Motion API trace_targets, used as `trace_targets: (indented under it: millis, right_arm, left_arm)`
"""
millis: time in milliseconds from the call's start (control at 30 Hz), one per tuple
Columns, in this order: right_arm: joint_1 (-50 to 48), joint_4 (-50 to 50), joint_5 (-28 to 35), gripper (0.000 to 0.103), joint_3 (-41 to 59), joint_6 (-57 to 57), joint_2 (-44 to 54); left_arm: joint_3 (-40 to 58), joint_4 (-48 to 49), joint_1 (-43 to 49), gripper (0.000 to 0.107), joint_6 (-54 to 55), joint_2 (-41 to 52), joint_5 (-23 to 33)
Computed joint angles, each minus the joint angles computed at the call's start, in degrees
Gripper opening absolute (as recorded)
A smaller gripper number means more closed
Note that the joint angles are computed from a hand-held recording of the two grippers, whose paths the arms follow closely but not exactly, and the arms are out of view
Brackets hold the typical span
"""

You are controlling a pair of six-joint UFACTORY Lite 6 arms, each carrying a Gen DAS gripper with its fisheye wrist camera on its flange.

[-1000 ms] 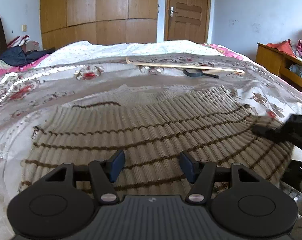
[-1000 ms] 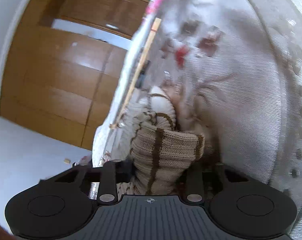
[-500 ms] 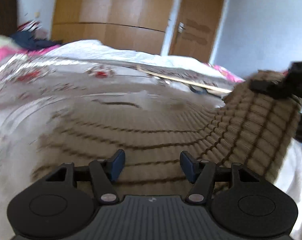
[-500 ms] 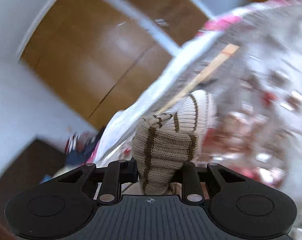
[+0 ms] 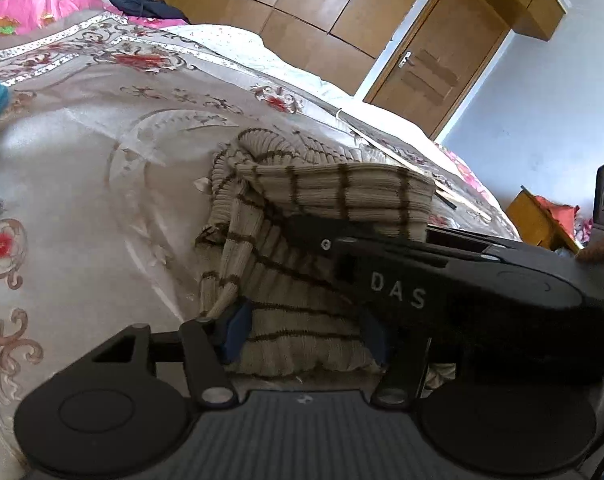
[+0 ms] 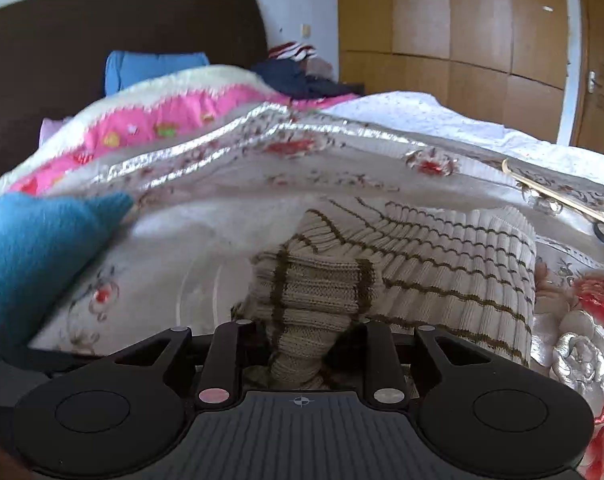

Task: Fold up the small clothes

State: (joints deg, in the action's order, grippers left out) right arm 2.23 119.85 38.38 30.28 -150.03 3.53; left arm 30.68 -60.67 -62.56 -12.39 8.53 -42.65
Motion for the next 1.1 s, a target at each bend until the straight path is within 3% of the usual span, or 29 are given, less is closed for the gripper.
trace_targets:
  millis: [133, 267, 400, 567, 633, 767, 867, 1033, 1100]
  right_arm:
    - [-1.8, -10.5, 0.6, 0.036, 1.5, 10.8, -2.3]
    - [-5.6, -22.6, 6.4, 0.054, 0.6, 22.4, -5.4]
    - [-9.3, -33.4, 12.2, 0.052, -0.6, 30.7, -10.2]
    - [-14.8, -35.9, 16.5, 0.052, 2.2, 39.0, -10.7]
    - [-14.4, -33.6, 13.2, 0.052, 4.6, 41.0, -9.9]
    - [-6.5, -33.8, 0.7, 0.054, 13.3, 45.4, -5.3]
    - [0.6, -40.8, -6.7, 0.053, 22.4, 54.6, 1.3]
    - [9.8, -51.1, -15.9, 0.051, 34.0, 71.5, 13.9]
    - [12.7, -52.7, -20.0, 0.021, 35.3, 73.9, 16.2]
  left_arm:
    - [-4.2, 3.5, 0.5, 0.070, -5.6, -4.4, 0.2]
    - [-8.1, -3.1, -4.2, 0.070, -2.0, -9.9, -1.4]
    - [-10.5, -17.2, -11.5, 0.070, 5.0, -15.3, -5.9]
    - [-10.9, -30.9, -22.5, 0.071, 10.8, -19.5, -19.1]
    - [-9.0, -29.7, -21.9, 0.071, 13.8, -19.0, -20.4]
    - [-3.3, -19.8, -13.0, 0.071, 16.9, -13.8, -14.1]
    - [-1.4, -11.0, -7.2, 0.070, 11.1, -9.5, -9.3]
    - [-2.2, -2.9, -2.3, 0.051, 3.9, -4.8, -1.4]
    - [-3.2, 3.8, 0.7, 0.047, -2.4, -3.4, 0.4]
